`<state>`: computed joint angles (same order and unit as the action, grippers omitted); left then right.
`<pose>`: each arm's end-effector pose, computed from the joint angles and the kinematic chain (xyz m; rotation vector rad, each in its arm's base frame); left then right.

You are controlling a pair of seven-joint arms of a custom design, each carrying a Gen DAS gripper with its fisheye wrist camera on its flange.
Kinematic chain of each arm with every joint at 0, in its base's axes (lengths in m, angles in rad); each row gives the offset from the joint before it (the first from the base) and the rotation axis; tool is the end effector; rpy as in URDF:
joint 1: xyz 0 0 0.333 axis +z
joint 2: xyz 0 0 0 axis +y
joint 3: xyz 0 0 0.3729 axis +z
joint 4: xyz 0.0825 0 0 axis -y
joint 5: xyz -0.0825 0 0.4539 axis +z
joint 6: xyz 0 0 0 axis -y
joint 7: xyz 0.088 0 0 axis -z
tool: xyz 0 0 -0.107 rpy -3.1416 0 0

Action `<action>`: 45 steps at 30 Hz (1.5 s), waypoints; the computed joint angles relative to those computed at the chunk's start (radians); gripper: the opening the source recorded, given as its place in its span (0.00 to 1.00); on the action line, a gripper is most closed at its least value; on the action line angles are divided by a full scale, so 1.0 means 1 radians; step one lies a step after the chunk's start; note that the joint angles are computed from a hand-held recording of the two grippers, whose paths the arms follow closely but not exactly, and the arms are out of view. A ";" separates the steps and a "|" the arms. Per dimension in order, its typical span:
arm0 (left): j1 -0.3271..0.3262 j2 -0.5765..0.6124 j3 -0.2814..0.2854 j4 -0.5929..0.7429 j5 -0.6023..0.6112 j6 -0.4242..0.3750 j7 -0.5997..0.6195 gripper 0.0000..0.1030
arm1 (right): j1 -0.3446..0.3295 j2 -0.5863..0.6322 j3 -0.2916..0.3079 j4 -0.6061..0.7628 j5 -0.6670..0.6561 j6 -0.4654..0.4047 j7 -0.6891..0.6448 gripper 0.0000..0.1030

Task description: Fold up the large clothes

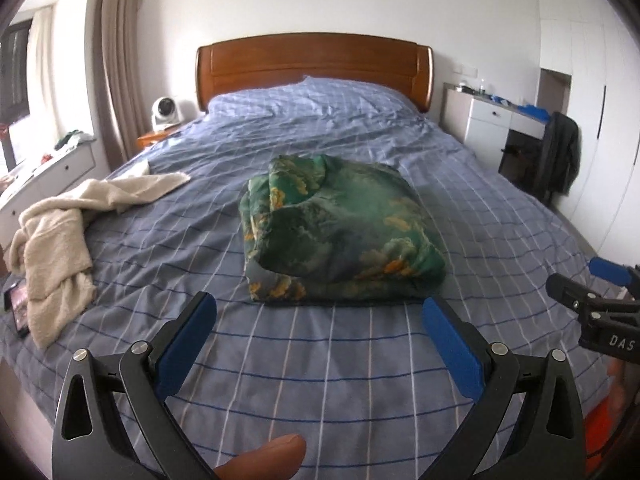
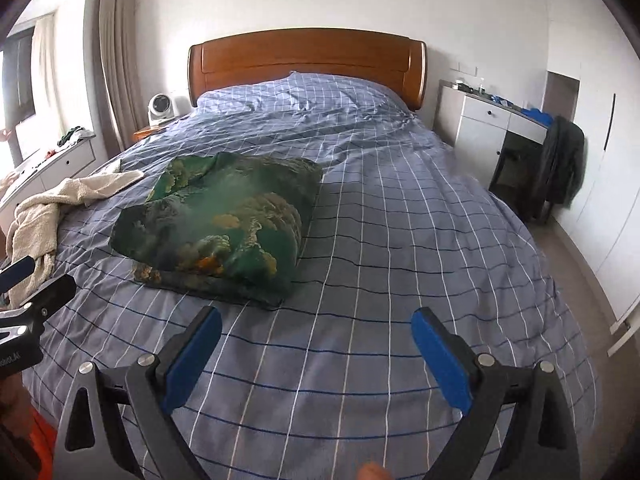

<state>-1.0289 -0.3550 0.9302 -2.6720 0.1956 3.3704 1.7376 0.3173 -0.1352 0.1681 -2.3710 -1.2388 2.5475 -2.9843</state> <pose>0.4849 -0.0596 0.4224 -1.3647 1.9913 -1.0511 0.4810 0.2688 0.4154 -1.5062 1.9683 -0.9450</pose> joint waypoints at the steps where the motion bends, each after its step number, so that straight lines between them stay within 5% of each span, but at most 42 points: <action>1: 0.018 0.003 -0.020 -0.002 -0.002 -0.001 0.000 1.00 | 0.001 -0.001 -0.001 -0.003 0.004 0.007 -0.001 0.95; 5: 0.065 0.004 -0.076 -0.012 0.003 -0.012 -0.011 1.00 | 0.006 -0.006 0.004 -0.008 0.016 0.008 -0.018 0.95; 10: 0.031 -0.020 -0.064 -0.013 -0.037 -0.051 0.021 1.00 | 0.009 -0.020 0.011 -0.015 0.032 -0.003 -0.031 0.95; 16: 0.065 -0.005 -0.122 -0.016 -0.113 -0.065 0.061 1.00 | 0.011 -0.022 0.019 -0.015 0.048 -0.035 -0.052 0.95; 45: 0.117 -0.003 -0.188 -0.021 -0.224 -0.070 0.142 1.00 | 0.044 -0.004 0.022 0.009 0.029 -0.136 -0.067 0.95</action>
